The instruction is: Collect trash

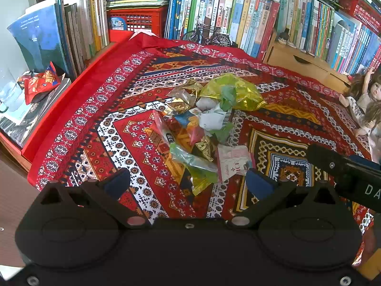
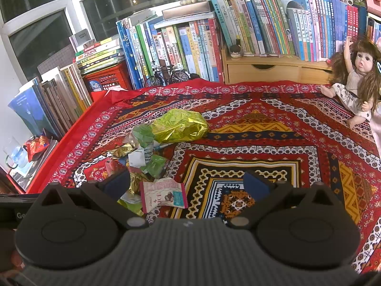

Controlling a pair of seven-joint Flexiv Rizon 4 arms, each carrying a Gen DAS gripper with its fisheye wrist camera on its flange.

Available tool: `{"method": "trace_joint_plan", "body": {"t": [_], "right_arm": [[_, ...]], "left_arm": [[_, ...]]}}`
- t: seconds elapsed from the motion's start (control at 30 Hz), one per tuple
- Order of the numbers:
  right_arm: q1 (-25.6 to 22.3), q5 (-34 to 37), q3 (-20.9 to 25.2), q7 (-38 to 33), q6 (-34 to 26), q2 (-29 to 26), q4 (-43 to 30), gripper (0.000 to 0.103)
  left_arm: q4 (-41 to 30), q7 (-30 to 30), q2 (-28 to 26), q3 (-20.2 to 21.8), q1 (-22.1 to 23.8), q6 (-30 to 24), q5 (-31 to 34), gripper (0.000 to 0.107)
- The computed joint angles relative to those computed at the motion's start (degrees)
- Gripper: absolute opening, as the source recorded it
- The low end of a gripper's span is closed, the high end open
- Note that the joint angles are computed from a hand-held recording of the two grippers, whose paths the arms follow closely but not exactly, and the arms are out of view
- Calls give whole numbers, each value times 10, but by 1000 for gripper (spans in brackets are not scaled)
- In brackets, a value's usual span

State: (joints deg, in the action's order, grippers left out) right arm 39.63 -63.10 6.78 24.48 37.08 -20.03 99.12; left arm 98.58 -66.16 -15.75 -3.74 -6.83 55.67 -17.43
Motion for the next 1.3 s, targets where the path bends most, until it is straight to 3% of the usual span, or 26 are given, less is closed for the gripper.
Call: {"method": "trace_joint_plan", "body": {"t": [0.93, 1.13, 1.3], "right_arm": [[-2, -5, 0, 15, 0, -2, 1, 103], [-1, 15, 1, -14, -4, -10, -7, 103], [-4, 35, -1, -43, 10, -19, -10, 103]], "left_arm": [[6, 15, -13, -5, 5, 26, -12, 103], [5, -2, -27, 7, -6, 43, 27, 103], [-14, -43, -48, 28, -18, 18, 92, 101]]}}
